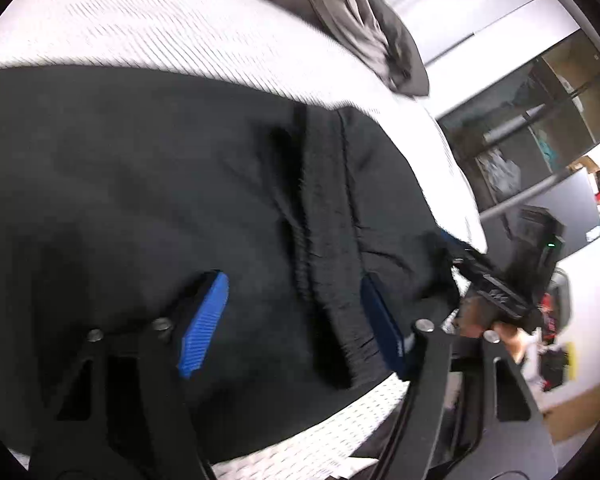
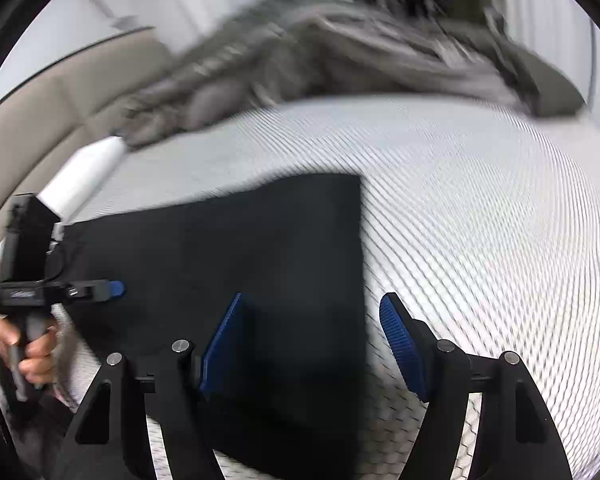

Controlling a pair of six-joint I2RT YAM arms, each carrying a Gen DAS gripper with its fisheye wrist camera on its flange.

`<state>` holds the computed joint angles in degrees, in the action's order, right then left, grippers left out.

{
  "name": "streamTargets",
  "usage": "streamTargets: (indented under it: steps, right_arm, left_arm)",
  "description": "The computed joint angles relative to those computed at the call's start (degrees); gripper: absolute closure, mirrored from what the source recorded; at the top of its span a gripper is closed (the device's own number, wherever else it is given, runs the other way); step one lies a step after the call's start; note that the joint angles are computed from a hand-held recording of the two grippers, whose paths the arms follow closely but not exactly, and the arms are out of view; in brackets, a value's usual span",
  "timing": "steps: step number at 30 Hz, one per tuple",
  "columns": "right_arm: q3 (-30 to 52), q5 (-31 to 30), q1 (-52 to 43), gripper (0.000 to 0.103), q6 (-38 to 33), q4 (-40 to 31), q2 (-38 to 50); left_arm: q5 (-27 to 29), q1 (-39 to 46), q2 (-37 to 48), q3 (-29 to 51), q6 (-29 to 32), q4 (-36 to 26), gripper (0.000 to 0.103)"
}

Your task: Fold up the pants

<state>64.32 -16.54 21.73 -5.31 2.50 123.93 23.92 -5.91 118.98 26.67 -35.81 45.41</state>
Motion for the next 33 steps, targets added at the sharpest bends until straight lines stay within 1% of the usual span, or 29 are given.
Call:
streamTargets:
  steps: [2, 5, 7, 8, 9, 10, 11, 12, 13, 14, 15, 17, 19, 20, 21, 24, 26, 27, 29, 30, 31, 33]
  right_arm:
    - [2.97, -1.19, -1.27, 0.031, -0.99, -2.76, 3.21]
    - [5.30, -3.63, -1.64, 0.031, -2.08, -4.35, 5.66]
    - [5.34, -4.54, -1.55, 0.031, -3.12, -5.21, 6.18]
    - [4.40, -4.84, -2.12, 0.031, -4.10, -5.52, 5.31]
    - [4.16, -4.98, -1.72, 0.031, -4.51, -5.66, 5.18]
    - [4.14, -5.14, -1.11, 0.031, -5.30, -5.68, 5.29]
    - [4.73, -4.33, -0.48, 0.031, -5.58, -5.19, 6.13]
    - [4.45, -2.67, 1.07, 0.031, -5.24, -5.06, 5.54]
    - [4.11, -1.74, 1.51, 0.031, -5.64, -4.74, 5.42]
    - [4.10, -1.39, 1.67, 0.031, -5.55, -4.57, 5.50]
    - [4.56, -1.42, 1.70, 0.031, -5.19, -4.83, 5.84]
    - [5.33, -1.72, 1.79, 0.031, -4.58, -5.01, 6.36]
    - [5.14, -2.01, 1.38, 0.031, -4.74, -4.87, 6.05]
    - [3.73, -2.46, 0.55, 0.031, -5.26, -4.48, 4.74]
    - [3.23, -2.77, 0.32, 0.031, -5.41, -4.00, 4.34]
    - [2.73, -3.83, 0.42, 0.031, -5.66, -3.40, 3.65]
    - [3.82, -4.39, 1.05, 0.031, -5.29, -4.00, 4.30]
    - [4.21, -4.77, 1.28, 0.031, -5.15, -4.12, 4.58]
    - [5.05, -6.18, 1.82, 0.031, -5.43, -4.55, 5.07]
    - [5.44, -6.30, 2.13, 0.031, -5.55, -4.65, 5.32]
    - [6.01, -5.86, 2.62, 0.031, -5.53, -4.82, 5.72]
    - [7.56, -5.70, 3.35, 0.031, -5.51, -5.68, 6.90]
  left_arm:
    - [-0.50, -0.76, 1.75, 2.34, -0.23, -0.94, 0.038]
    - [0.67, -0.54, 4.03, 4.72, -1.76, 0.25, 0.038]
    - [1.50, -0.41, 5.77, 6.24, -3.02, 1.30, 0.038]
    - [1.27, -0.83, 6.85, 7.04, -4.18, 2.27, 0.040]
    - [1.16, -1.14, 7.49, 7.80, -4.92, 2.63, 0.044]
    - [0.69, -1.71, 8.15, 8.92, -5.86, 2.29, 0.059]
    - [-0.02, -2.42, 8.96, 10.04, -6.84, 1.77, 0.067]
    - [-1.18, -2.95, 9.59, 10.69, -8.38, 2.09, 0.071]
    - [-2.33, -3.46, 10.01, 10.53, -9.94, 3.71, 0.076]
    - [-3.69, -4.16, 9.64, 10.25, -10.30, 4.12, 0.082]
    - [-5.49, -5.10, 8.91, 9.91, -10.29, 4.31, 0.085]
    - [-9.70, -7.06, 5.46, 7.64, -8.68, 4.85, 0.091]
    - [-12.86, -8.14, 1.34, 4.82, -6.76, 5.25, 0.094]
    - [-14.45, -8.26, -1.39, 3.04, -5.39, 5.23, 0.095]
    - [-15.54, -7.47, -4.99, -0.10, -3.58, 6.10, 0.095]
    - [-14.76, -2.13, -14.02, -7.53, -0.22, 5.80, 0.095]
    - [-15.25, 2.86, -19.92, -12.06, 2.94, 3.16, 0.095]
    - [-14.89, 5.47, -21.44, -12.64, 4.54, 1.30, 0.095]
    - [-13.08, 11.99, -23.06, -14.89, 8.22, -0.48, 0.095]
    - [-11.85, 15.07, -21.58, -14.67, 11.08, -2.08, 0.095]
    - [-10.64, 17.38, -18.64, -14.30, 12.82, -1.85, 0.095]
    - [-8.72, 20.51, -13.05, -12.42, 14.57, -2.31, 0.093]
